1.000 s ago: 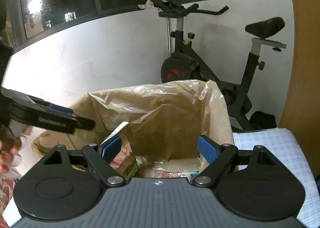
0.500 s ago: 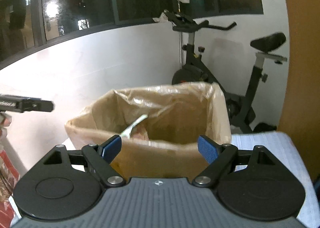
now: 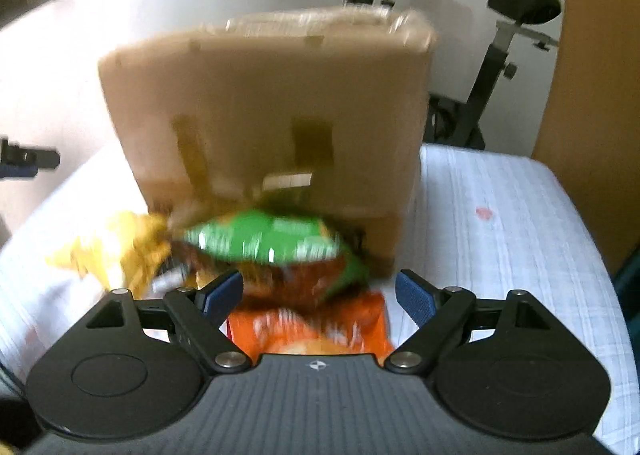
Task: Organize snacks
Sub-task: 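Grasp the yellow corn-snack bag with the left tool while the right tool grasps the orange chip bag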
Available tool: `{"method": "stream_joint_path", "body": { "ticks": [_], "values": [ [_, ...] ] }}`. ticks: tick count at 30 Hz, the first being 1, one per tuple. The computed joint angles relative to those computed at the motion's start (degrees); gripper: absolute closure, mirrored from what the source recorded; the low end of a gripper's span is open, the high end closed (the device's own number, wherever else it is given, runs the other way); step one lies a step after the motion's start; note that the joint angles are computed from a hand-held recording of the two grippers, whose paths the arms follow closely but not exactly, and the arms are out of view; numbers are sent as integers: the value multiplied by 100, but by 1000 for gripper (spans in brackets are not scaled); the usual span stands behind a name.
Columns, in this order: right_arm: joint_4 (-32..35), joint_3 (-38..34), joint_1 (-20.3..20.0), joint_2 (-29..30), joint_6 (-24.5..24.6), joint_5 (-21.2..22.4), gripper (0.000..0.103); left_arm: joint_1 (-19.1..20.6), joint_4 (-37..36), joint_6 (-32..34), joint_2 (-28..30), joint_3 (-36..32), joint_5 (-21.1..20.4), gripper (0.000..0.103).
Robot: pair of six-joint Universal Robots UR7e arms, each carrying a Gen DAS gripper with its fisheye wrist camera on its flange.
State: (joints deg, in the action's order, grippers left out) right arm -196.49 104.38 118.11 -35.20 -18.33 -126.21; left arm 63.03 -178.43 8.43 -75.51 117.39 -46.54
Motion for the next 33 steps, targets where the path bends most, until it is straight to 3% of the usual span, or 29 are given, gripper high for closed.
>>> {"method": "stream_joint_path", "body": {
  "ticks": [11,18,27,33],
  "values": [
    [252,13,-54,279,-239,72,17,97,218,-216,112,204,-3,12],
    [405,83,-156,304,32,-90,17,283,429,-279,362,37,-331,12],
    [152,120,-162,362,-47,-114,16,496,388,-542,502,9,-788,6],
    [160,61,-145,428,-115,-208,15,395,-9,-245,478,204,-769,24]
  ]
}}
